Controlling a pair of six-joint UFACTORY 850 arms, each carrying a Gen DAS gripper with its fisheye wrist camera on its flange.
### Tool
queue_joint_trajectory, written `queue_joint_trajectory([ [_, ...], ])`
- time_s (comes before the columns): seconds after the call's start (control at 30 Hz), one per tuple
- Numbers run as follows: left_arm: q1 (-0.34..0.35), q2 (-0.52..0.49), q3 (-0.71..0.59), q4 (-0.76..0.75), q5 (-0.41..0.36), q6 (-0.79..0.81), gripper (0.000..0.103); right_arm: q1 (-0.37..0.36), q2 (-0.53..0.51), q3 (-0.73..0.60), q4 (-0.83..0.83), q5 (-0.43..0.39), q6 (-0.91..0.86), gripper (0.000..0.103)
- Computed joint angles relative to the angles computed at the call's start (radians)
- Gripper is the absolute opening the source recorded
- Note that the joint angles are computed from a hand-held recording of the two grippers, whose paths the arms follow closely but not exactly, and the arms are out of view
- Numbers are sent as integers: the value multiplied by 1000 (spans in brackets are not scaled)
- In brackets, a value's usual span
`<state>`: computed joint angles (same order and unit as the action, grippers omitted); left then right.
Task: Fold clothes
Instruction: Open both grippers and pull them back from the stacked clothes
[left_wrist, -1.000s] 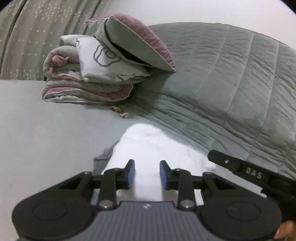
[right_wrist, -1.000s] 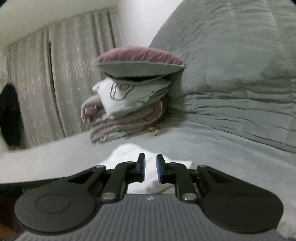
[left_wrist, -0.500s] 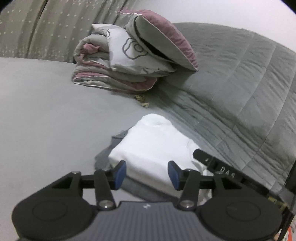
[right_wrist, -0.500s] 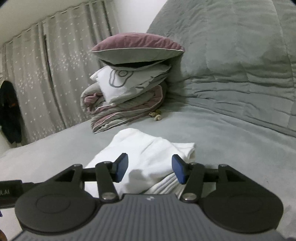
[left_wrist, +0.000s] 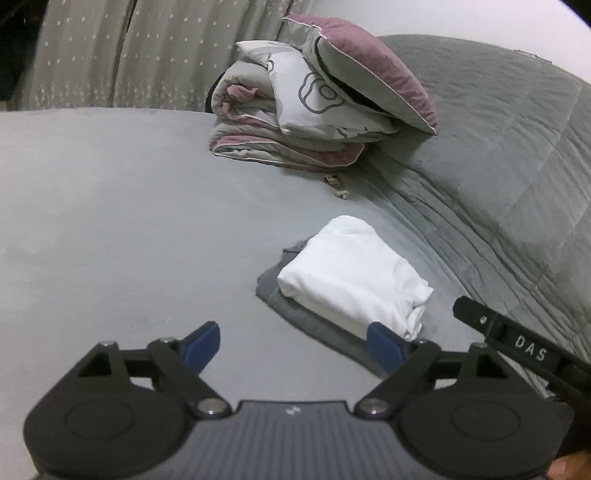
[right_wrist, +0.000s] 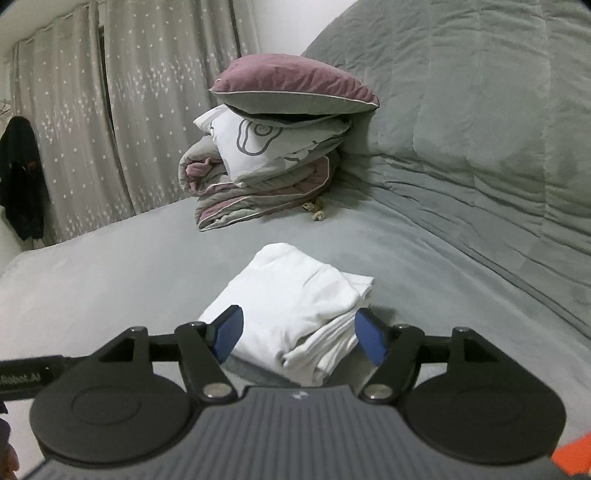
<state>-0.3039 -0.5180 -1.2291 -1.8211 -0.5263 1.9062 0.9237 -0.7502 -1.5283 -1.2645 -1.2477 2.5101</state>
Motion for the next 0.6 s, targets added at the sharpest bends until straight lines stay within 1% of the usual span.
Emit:
queue_joint_trajectory([
  [0.07, 7, 30, 24, 27, 3, -12, 94, 9, 0, -23, 32, -8, -22, 74],
  [0.13, 14, 51, 34, 91, 9, -60, 99, 21, -1, -48, 68, -23, -45, 80],
  [0.17, 17, 66, 46, 101, 12, -58, 101, 27, -2, -59, 83, -31, -52, 82],
  [0.23, 22, 95, 72, 111, 19, -41, 102, 43, -7, -83, 115, -52, -57, 93],
  [0.27, 25, 108, 85, 111, 23, -29, 102, 51, -10, -94, 128, -61, -60, 97],
  [0.3, 26, 120, 96, 124, 37, -33, 102, 59, -15, -107, 138, -69, -62, 103],
  [0.47, 38, 174, 152, 235, 97, -97, 102, 89, -57, -188, 206, -97, -80, 103],
  [0.53, 40, 194, 179, 260, 141, -98, 102, 99, -81, -226, 227, -107, -86, 103],
  [0.57, 42, 204, 196, 230, 153, -56, 102, 103, -94, -245, 235, -117, -93, 103],
  [0.6, 50, 218, 221, 174, 156, 19, 102, 108, -109, -267, 243, -131, -103, 103],
])
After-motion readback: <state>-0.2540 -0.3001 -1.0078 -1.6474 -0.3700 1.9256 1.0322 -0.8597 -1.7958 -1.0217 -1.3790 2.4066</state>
